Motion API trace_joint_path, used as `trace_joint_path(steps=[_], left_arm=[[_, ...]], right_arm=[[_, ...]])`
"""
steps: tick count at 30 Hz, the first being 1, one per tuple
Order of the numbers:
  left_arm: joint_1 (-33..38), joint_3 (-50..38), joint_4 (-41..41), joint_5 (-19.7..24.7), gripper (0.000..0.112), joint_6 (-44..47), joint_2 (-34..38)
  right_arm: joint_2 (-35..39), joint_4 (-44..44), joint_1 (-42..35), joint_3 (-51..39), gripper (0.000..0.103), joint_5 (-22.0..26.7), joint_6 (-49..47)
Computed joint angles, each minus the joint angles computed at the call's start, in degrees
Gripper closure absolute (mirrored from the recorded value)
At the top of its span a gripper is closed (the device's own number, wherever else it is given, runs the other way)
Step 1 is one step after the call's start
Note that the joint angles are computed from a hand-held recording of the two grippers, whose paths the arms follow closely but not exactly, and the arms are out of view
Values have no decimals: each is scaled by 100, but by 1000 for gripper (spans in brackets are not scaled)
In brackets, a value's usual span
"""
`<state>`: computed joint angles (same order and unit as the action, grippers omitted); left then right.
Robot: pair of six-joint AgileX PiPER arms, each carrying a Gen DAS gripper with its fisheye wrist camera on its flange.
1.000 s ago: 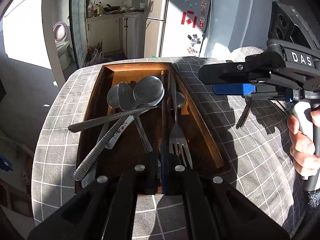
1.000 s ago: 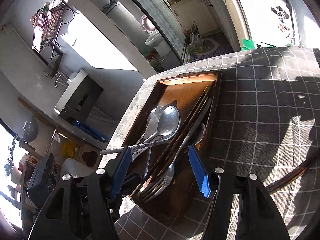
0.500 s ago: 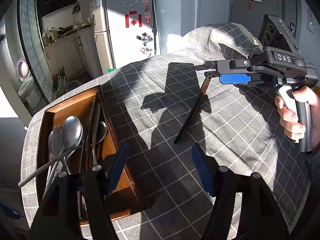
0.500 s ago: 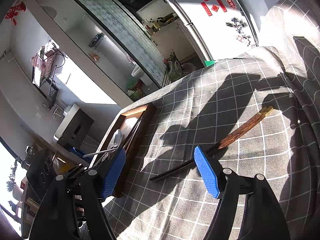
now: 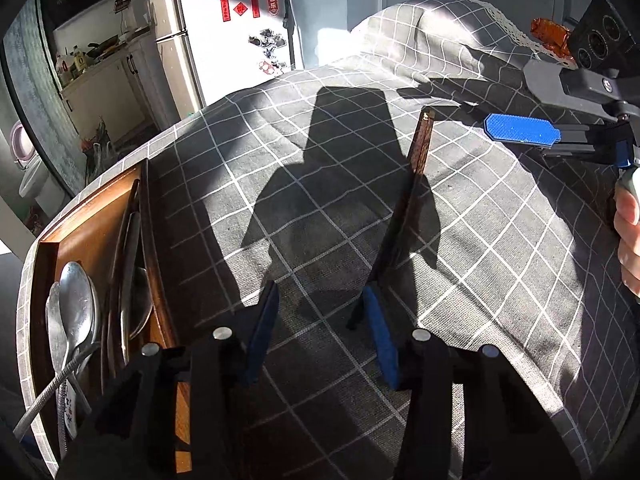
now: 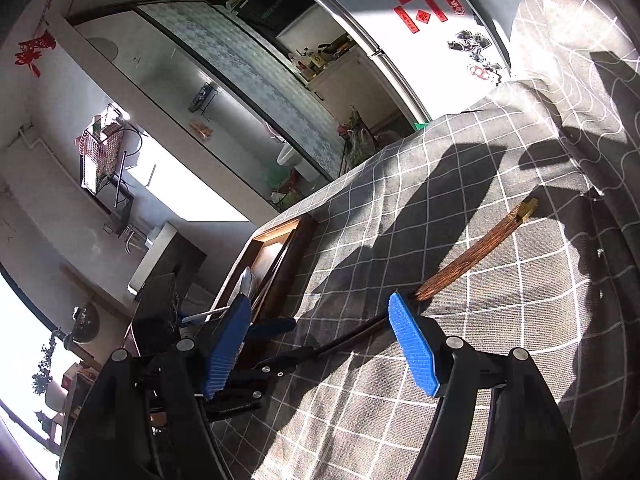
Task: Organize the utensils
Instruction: 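Reach the left gripper to the wooden chopsticks and close on them, then carry the chopsticks into the tray and open the left gripper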
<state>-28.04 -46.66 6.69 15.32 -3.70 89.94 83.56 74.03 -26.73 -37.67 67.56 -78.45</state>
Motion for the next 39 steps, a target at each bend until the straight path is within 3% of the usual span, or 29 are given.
trace_joint_path(steps=[4,9,10,11,12,18,22,28,30,32,36,37,38,39], left_arm=[[51,-125,-969,46,63,1088,151],[55,-365,-1196,240,65,1374,308],[102,-430,-1529,310,70,1700,339],[110,-480,-1718,352,94,1875,360],[87,-496,-1678,353,103,1840,369],[-109,-199,-1286,182,107,1094,63],[-36,155,-2420,122,107,1891,-548],[-231,472,-2244,145,107,1499,-1174],[-404,609,-1708,175,107,988,-1365],[-570,776,-977,209,107,283,-1568],[-471,1112,-1079,243,107,355,-2031],[-391,1230,-1137,244,107,442,-2200],[-322,1321,-1157,273,107,487,-2352],[-201,1439,-1310,318,107,665,-2546]], right_arm=[[31,-13,15,-13,31,-86,97],[74,-27,-38,-4,31,-121,105],[73,-22,-41,3,31,-115,99],[68,-15,-37,21,31,-119,92],[71,-19,-31,31,31,-129,80],[272,-37,432,-44,31,-599,351],[723,-91,1081,-282,31,-758,1087],[923,174,1977,-318,57,-1376,1773],[849,329,2095,-242,70,-1572,1784],[674,352,2213,-183,74,-1773,1814],[357,21,2586,-299,76,-2173,2207],[271,-97,2737,-345,78,-2281,2337],[201,-193,2929,-394,86,-2396,2415],[132,-291,3152,-462,86,-2497,2552]])
